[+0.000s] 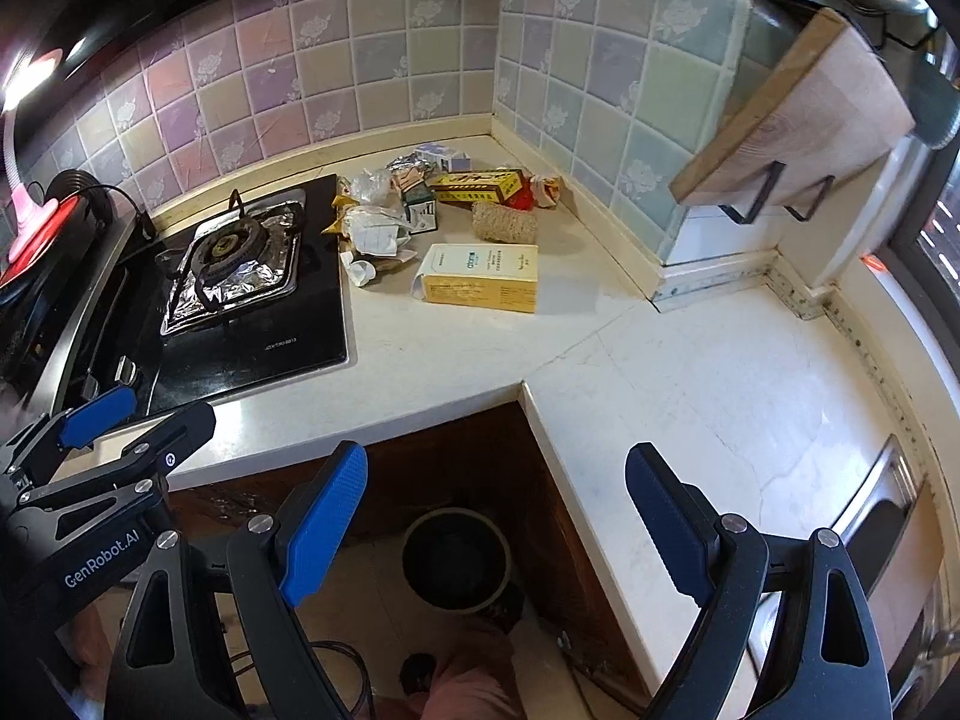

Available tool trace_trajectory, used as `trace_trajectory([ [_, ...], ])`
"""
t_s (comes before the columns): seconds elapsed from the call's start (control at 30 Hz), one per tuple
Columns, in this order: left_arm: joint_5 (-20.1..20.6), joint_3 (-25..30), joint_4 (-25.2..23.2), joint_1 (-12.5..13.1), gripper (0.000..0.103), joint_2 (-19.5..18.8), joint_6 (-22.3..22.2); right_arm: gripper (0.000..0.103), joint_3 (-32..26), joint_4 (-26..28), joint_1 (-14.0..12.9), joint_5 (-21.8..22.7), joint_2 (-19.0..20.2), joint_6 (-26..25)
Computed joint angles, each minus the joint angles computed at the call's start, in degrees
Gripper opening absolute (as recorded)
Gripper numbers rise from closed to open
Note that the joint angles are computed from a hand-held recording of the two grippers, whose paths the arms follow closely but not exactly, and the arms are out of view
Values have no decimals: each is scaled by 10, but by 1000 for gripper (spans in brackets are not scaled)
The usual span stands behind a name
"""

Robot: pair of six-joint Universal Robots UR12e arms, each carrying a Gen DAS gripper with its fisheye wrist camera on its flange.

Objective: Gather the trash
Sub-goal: 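Grasp the white tissue with the left tool while the right tool grasps the white toothpaste box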

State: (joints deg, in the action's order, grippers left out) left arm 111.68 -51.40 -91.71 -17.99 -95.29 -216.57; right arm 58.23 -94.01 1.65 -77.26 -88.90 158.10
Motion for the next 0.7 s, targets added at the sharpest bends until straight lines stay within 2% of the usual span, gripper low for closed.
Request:
trace_trajectory([
  [0.1,5,21,-6,18,73,-24,32,89,-33,-15,13,4,44,-26],
  [0.23,-36,50,-7,53,73,-55,71,89,-113,8,33,0,126,-91],
  [0.37,-34,67,3,72,73,-84,108,89,-178,-7,45,6,197,-136],
  [0.43,-46,77,5,85,73,-99,128,89,-242,29,50,17,246,-163],
  [0.5,-59,89,3,98,73,-113,134,89,-286,56,53,29,279,-189],
  [0.67,-117,113,4,130,73,-139,144,89,-412,121,61,54,366,-279],
  [0.7,-131,120,-1,137,73,-144,140,89,-456,152,62,58,391,-301],
])
